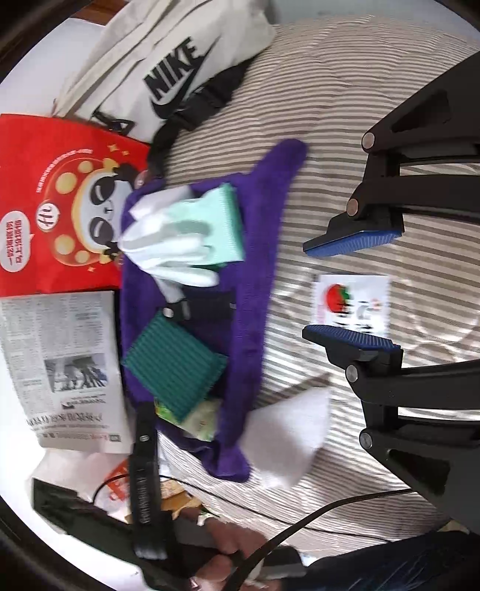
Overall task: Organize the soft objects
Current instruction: 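Open the left tool to release the green striped cloth onto the towel, then grasp the white tomato-print packet with the right tool while the left tool approaches the white wipe sheet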
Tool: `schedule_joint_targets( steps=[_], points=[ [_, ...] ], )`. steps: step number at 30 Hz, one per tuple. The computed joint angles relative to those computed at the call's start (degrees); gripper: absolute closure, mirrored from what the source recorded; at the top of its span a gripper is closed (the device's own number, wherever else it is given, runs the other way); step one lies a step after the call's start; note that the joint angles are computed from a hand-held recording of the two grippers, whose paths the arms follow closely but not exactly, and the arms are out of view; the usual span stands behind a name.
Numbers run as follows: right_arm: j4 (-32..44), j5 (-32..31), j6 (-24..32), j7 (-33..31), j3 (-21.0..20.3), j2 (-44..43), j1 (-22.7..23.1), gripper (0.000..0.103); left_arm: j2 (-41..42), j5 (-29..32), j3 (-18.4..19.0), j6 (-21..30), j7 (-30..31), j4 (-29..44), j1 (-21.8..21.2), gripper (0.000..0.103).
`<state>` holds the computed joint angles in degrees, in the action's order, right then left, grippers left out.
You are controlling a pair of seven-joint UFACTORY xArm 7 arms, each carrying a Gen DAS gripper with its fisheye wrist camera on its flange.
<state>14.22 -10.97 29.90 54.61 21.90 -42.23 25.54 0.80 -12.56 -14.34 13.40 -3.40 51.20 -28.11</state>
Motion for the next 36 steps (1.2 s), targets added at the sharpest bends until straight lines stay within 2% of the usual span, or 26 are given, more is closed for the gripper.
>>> schedule_joint_targets(
  steps=[3, 7, 9, 12, 15, 18, 19, 21, 22, 26, 29, 32, 36],
  points=[
    [-1.78, 0.94, -0.9, 2.24, 1.44, -0.49, 1.59, 0.053, -3.52, -1.75, -0.14, -0.09, 0.13, -3.02, -0.76, 0.046],
    [-2.8, 1.17, -4.82, 4.89, 2.26, 2.19, 2.39, 0.053, -8.52, 0.89, -0.35, 0.1, -2.82, -7.62, -1.33, 0.046],
    [-2.23, -0.13, -5.45, 6.95, 4.14, 4.35, 1.23, 0.053, -11.22, 0.6, 0.13, 0.13, -3.57, -10.34, -2.16, 0.046],
    [-0.93, -2.87, -5.75, 10.61, 6.59, 7.95, -0.69, 0.053, -15.19, -0.38, 0.86, -0.71, -4.52, -14.84, -3.52, 0.046],
    [0.23, -7.5, -6.45, 15.26, 10.09, 10.8, -3.88, 0.048, -17.67, 4.72, -1.73, -1.27, -10.84, -17.74, -0.66, 0.046],
    [0.66, -11.85, -7.14, 19.81, 12.31, 11.61, -5.46, 0.043, -19.86, 5.45, -0.85, -2.6, -12.91, -20.46, -2.02, 0.046],
    [0.96, -13.97, -7.0, 22.33, 14.23, 11.74, -6.82, 0.042, -20.34, 4.41, 0.43, -3.01, -12.58, -21.25, -3.62, 0.046],
    [1.46, -16.8, -6.28, 25.12, 15.49, 12.22, -7.58, 0.041, -20.72, 3.32, 1.87, -2.97, -12.09, -21.94, -5.56, 0.046],
    [1.58, -18.25, -6.26, 26.58, 15.98, 12.32, -7.98, 0.04, -20.9, 3.78, 1.39, -2.96, -12.74, -22.21, -5.28, 0.046],
    [1.8, -22.44, -6.65, 32.1, 16.87, 12.64, -9.23, 0.039, -21.45, 8.17, -2.28, -1.72, -17.87, -22.87, -1.95, 0.046],
    [2.19, -25.23, -6.05, 34.78, 17.04, 13.18, -9.23, 0.04, -22.3, 8.68, -1.51, -1.79, -19.3, -24.09, -2.74, 0.046],
    [1.44, -26.1, -6.16, 35.17, 14.78, 12.64, -7.35, 0.05, -23.39, 8.29, -0.42, -1.1, -19.76, -25.23, -3.91, 0.046],
    [-1.55, -25.47, -10.95, 34.65, 11.68, 10.01, -5.9, 0.056, -25.84, 8.07, -0.21, -0.83, -21.08, -27.43, -4.48, 0.046]
  ],
)
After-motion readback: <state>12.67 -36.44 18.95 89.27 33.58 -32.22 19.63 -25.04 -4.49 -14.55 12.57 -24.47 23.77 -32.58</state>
